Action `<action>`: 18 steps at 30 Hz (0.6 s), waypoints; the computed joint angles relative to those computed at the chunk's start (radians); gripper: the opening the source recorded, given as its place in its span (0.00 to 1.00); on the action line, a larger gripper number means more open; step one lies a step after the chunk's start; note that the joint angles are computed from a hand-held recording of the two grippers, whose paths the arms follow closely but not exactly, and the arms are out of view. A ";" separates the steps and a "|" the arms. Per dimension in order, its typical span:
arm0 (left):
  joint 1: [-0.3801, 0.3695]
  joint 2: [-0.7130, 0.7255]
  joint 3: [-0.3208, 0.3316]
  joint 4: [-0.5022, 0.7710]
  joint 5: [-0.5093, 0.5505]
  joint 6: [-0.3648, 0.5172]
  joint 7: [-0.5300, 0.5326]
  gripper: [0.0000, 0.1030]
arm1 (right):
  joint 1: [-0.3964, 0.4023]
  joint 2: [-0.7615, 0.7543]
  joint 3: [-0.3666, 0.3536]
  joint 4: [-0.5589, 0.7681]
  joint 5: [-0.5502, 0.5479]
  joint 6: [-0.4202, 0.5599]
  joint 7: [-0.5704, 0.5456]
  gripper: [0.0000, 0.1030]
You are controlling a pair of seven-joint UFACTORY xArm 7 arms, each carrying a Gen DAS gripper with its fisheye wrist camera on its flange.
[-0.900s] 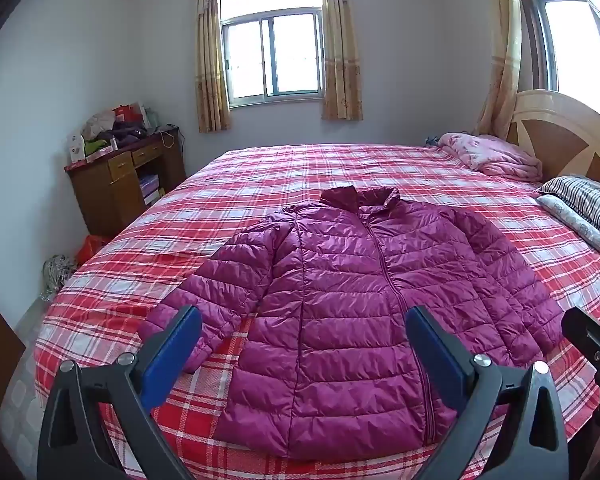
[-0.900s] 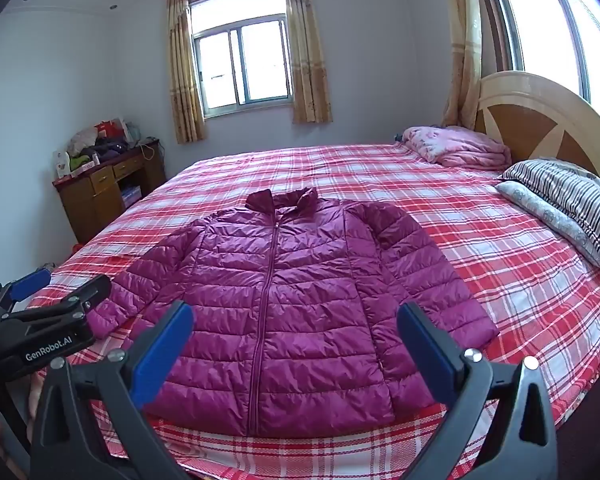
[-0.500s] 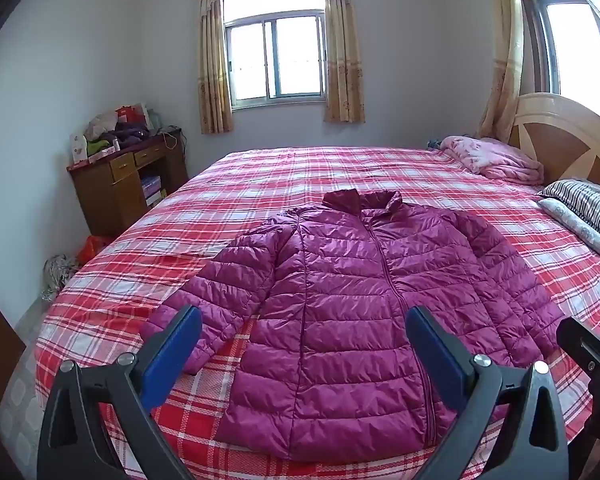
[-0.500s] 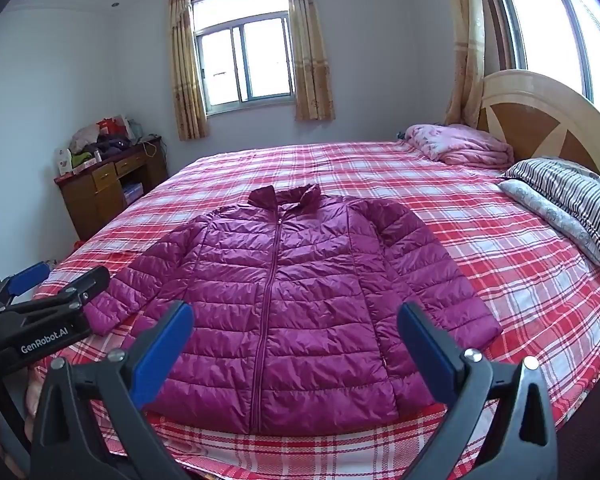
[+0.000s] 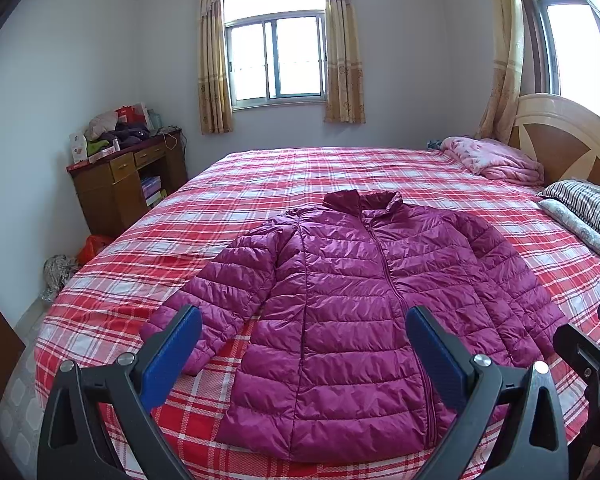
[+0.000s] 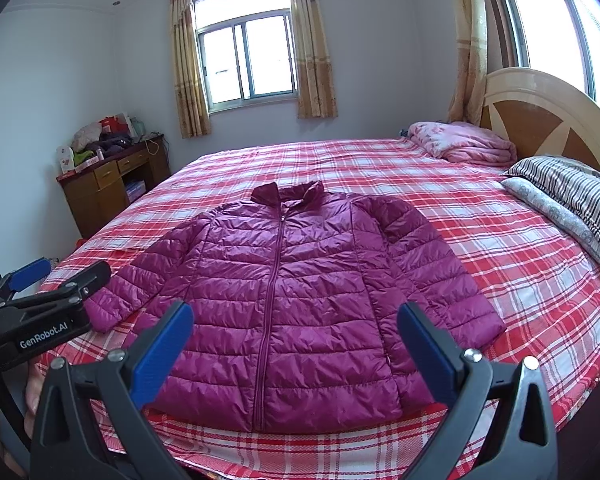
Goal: Fold large clothes
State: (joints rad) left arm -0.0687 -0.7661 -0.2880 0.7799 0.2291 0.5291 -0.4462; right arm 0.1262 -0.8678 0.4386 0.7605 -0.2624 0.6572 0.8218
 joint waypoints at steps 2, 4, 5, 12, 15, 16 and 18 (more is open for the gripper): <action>0.003 0.001 0.001 0.000 0.001 -0.003 -0.003 0.99 | 0.000 0.001 0.001 0.002 0.001 0.001 0.003 1.00; 0.003 -0.001 0.003 -0.004 0.001 -0.005 -0.004 0.99 | -0.001 0.001 0.003 0.001 -0.002 0.001 0.004 1.00; 0.004 -0.002 0.003 -0.004 0.002 -0.006 -0.005 0.99 | -0.001 0.002 0.006 0.003 -0.002 0.001 0.006 1.00; 0.007 -0.005 0.001 -0.007 0.003 -0.007 -0.009 0.99 | 0.007 0.006 0.002 -0.003 -0.001 -0.004 0.005 1.00; 0.009 -0.006 0.000 -0.007 0.005 -0.007 -0.011 0.99 | 0.010 0.008 0.000 -0.005 0.001 -0.006 0.004 1.00; 0.009 -0.005 0.001 -0.006 0.004 -0.007 -0.011 0.99 | 0.009 0.008 0.001 -0.005 0.000 -0.006 0.005 1.00; 0.009 -0.005 0.001 -0.006 0.006 -0.008 -0.011 0.99 | 0.009 0.008 0.001 -0.005 -0.001 -0.006 0.005 1.00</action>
